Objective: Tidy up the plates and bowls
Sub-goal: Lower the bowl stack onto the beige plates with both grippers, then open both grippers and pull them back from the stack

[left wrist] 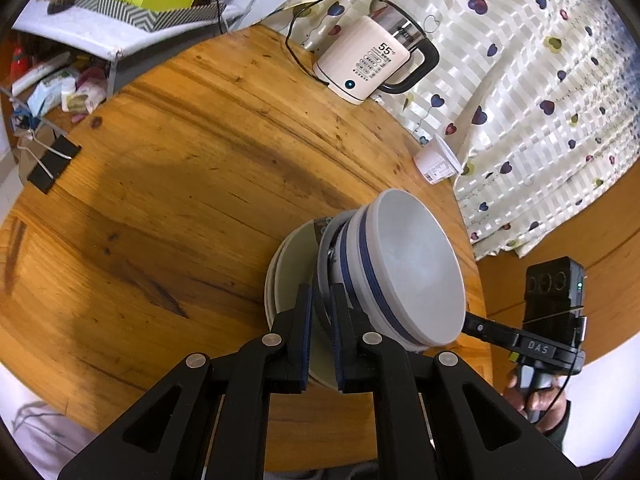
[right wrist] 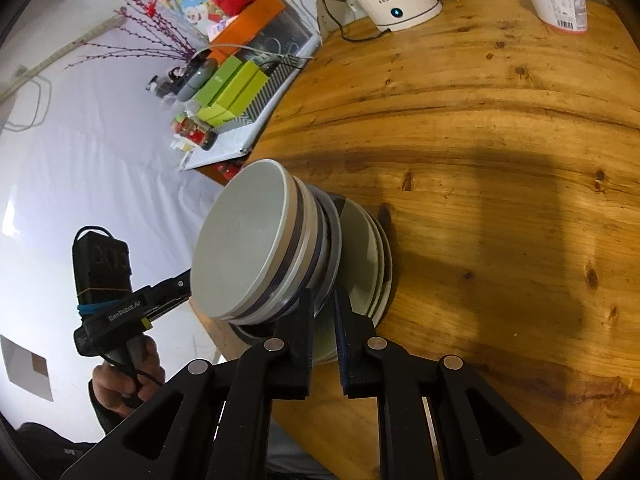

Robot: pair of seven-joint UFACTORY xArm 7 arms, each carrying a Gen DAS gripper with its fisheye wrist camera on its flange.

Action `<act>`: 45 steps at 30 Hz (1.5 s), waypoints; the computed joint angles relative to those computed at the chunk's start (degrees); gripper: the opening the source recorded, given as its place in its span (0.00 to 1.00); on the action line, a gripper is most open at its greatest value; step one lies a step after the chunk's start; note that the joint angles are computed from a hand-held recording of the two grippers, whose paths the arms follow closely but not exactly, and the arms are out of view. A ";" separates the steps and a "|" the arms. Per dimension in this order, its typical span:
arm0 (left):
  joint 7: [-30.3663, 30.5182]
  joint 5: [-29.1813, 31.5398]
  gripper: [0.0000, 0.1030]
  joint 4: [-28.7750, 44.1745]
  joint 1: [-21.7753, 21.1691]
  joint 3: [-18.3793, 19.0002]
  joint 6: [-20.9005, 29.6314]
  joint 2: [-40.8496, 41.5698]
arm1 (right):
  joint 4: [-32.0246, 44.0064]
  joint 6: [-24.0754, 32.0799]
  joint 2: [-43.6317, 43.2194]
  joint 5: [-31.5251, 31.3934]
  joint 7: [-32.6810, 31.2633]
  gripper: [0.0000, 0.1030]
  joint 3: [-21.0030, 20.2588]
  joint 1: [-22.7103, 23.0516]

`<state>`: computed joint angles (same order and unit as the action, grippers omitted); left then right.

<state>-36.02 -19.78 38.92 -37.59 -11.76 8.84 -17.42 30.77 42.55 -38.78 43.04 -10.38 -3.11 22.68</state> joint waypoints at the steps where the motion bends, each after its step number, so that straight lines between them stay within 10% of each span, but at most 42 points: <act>1: -1.21 1.51 0.09 0.04 1.28 -1.28 0.35 -0.29 | -0.30 -0.17 -0.57 -0.29 0.14 0.11 0.26 -0.18; 7: -9.20 11.47 0.20 0.66 7.19 -7.58 2.68 -2.56 | -1.98 -1.30 -4.55 -3.94 2.69 0.30 2.11 -0.71; 19: -19.38 23.79 0.41 2.44 10.24 -12.85 7.74 -4.87 | -4.38 -1.99 -11.37 -11.93 9.36 0.39 5.20 0.95; 45: -31.84 42.69 0.53 8.87 11.30 -18.45 20.94 -2.88 | -6.06 -3.46 -15.38 -25.20 17.21 0.55 9.82 4.72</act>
<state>-67.85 22.91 47.79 -26.28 -30.21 29.77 -20.30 24.71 39.09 -54.15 17.84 6.83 6.71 27.40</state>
